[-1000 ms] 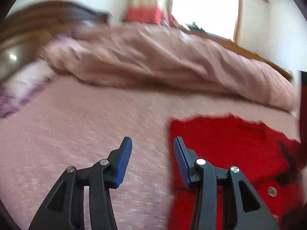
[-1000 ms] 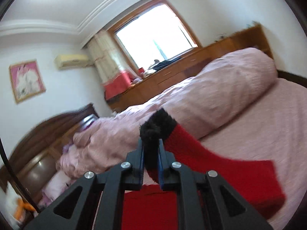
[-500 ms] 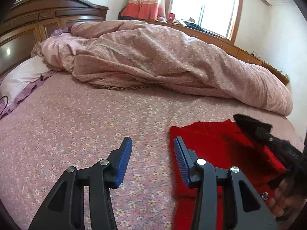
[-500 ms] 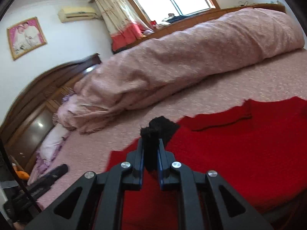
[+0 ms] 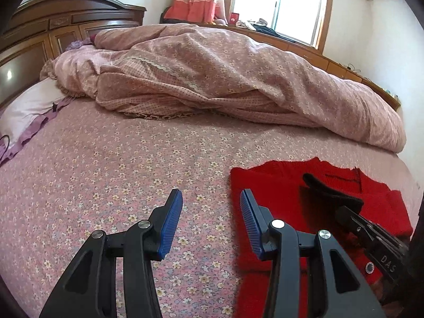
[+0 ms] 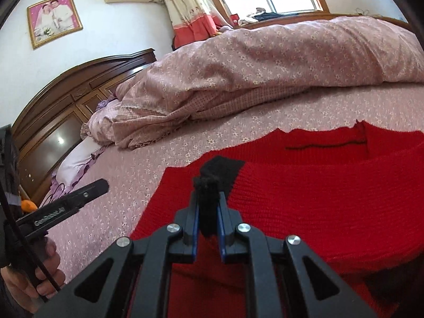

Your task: Fold small clothes

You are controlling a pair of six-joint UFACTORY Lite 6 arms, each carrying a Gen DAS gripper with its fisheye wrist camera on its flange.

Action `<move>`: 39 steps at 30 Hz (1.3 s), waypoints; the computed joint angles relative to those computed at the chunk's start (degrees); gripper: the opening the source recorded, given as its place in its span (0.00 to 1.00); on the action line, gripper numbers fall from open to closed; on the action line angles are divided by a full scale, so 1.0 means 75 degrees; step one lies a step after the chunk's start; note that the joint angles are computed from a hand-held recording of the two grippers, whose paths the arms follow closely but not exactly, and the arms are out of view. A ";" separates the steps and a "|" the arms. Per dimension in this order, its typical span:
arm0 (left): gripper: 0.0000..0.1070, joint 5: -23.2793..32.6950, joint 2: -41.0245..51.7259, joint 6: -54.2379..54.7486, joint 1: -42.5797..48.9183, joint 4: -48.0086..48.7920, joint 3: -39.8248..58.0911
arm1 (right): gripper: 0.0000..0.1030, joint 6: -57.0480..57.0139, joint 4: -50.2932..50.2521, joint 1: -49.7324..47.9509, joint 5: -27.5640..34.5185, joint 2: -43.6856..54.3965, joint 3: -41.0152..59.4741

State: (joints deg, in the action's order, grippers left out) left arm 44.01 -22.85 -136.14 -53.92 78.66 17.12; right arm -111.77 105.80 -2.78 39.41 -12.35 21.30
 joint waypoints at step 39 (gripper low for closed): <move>0.37 -0.2513 0.2316 -0.3428 0.0229 0.3535 0.1502 | 0.00 0.1422 -0.6332 -0.7697 0.1847 0.5021 0.5747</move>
